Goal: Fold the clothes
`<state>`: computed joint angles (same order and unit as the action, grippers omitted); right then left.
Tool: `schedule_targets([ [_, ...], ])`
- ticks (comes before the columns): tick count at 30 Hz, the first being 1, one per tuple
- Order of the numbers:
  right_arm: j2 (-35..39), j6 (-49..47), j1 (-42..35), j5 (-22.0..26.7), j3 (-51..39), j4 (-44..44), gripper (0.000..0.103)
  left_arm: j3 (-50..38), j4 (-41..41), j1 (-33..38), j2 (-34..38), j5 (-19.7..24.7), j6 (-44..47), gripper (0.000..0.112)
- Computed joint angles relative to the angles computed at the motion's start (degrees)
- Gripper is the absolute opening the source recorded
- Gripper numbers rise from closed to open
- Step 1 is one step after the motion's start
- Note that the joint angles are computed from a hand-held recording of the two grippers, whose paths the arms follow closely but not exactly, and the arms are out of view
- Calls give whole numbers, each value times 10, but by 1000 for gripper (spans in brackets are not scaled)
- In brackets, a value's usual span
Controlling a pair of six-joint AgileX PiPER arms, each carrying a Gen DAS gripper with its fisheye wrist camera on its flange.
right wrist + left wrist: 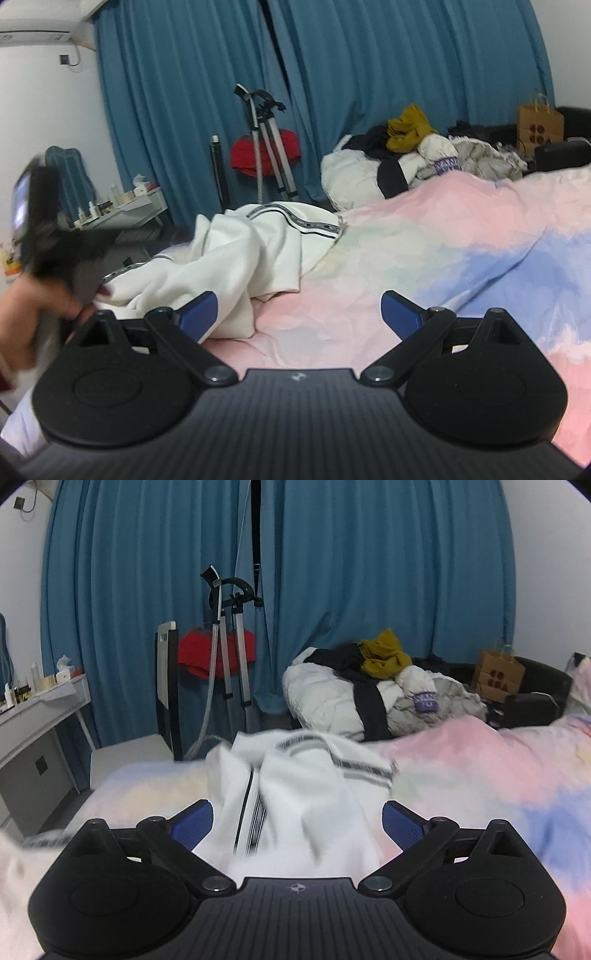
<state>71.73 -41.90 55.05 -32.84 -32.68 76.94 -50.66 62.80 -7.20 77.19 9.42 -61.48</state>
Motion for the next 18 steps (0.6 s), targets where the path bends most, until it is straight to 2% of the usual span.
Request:
schedule_targets([
  [2,13,34,-32,27,0,-28,97,-74,62,-9,80,15,-62,98],
  [3,21,56,-49,40,1,-47,97,-113,62,-13,120,28,-62,96],
  [6,49,118,-98,78,-3,-104,97,-242,-23,-23,237,75,28,89],
  [8,70,181,-127,96,-5,-165,97,-344,-95,-34,319,148,120,82],
  [9,83,218,-142,104,-6,-203,97,-382,-105,-39,349,180,139,67],
  [10,96,252,-156,111,-9,-239,97,-415,-110,-44,375,208,150,42],
  [11,109,287,-169,117,-12,-276,97,-446,-109,-49,400,233,157,33],
  [12,122,322,-182,121,-15,-312,97,-454,-111,-50,405,238,160,22],
  [13,135,357,-193,127,-20,-348,97,-447,-106,-50,400,230,154,19],
  [15,156,424,-213,136,-30,-419,97,-422,-92,-50,382,209,143,16],
  [18,172,480,-226,134,-39,-481,97,-319,-32,-58,296,158,95,15],
])
